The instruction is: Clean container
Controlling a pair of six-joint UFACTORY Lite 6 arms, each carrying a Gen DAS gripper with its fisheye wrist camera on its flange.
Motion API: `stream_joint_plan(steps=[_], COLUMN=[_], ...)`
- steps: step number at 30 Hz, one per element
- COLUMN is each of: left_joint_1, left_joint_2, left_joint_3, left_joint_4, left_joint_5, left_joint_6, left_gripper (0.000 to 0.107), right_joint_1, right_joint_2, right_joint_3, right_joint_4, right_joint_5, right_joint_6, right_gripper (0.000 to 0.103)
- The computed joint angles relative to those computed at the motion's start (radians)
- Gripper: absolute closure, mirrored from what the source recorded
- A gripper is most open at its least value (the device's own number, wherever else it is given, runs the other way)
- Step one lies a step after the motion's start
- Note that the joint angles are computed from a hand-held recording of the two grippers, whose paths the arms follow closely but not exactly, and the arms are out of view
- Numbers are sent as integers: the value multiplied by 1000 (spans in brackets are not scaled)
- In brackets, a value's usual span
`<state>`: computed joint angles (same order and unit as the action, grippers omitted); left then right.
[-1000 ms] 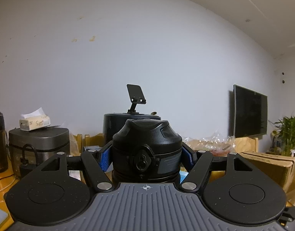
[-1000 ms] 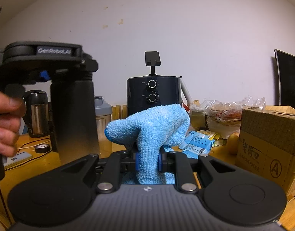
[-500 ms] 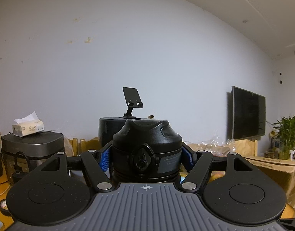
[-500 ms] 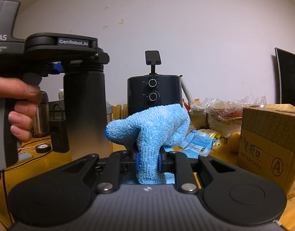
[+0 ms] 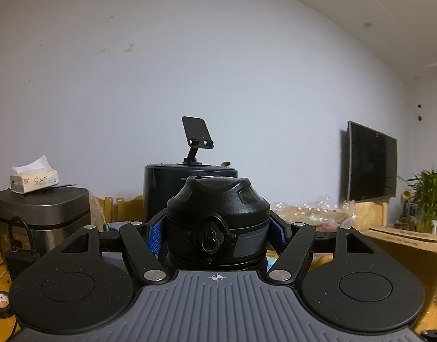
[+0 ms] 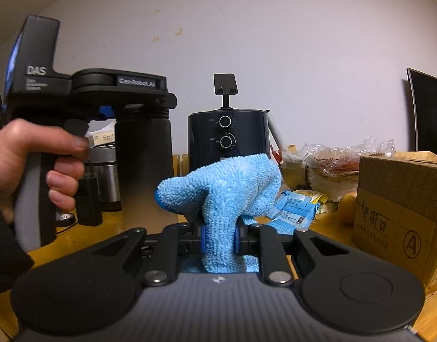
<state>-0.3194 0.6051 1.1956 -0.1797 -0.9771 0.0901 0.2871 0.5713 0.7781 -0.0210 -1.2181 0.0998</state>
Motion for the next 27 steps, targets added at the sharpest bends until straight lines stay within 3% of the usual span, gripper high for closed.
stream_joint_plan(steps=[27], left_joint_1=[40], left_joint_2=[255], left_joint_3=[363], left_joint_4=[51], left_joint_5=[120], left_joint_6=[-42], left_gripper=[39], right_joint_1=[-7], right_joint_2=[16], right_joint_3=[13], right_joint_4=[-29], right_joint_5=[-6], right_joint_6=[18], right_gripper=[88])
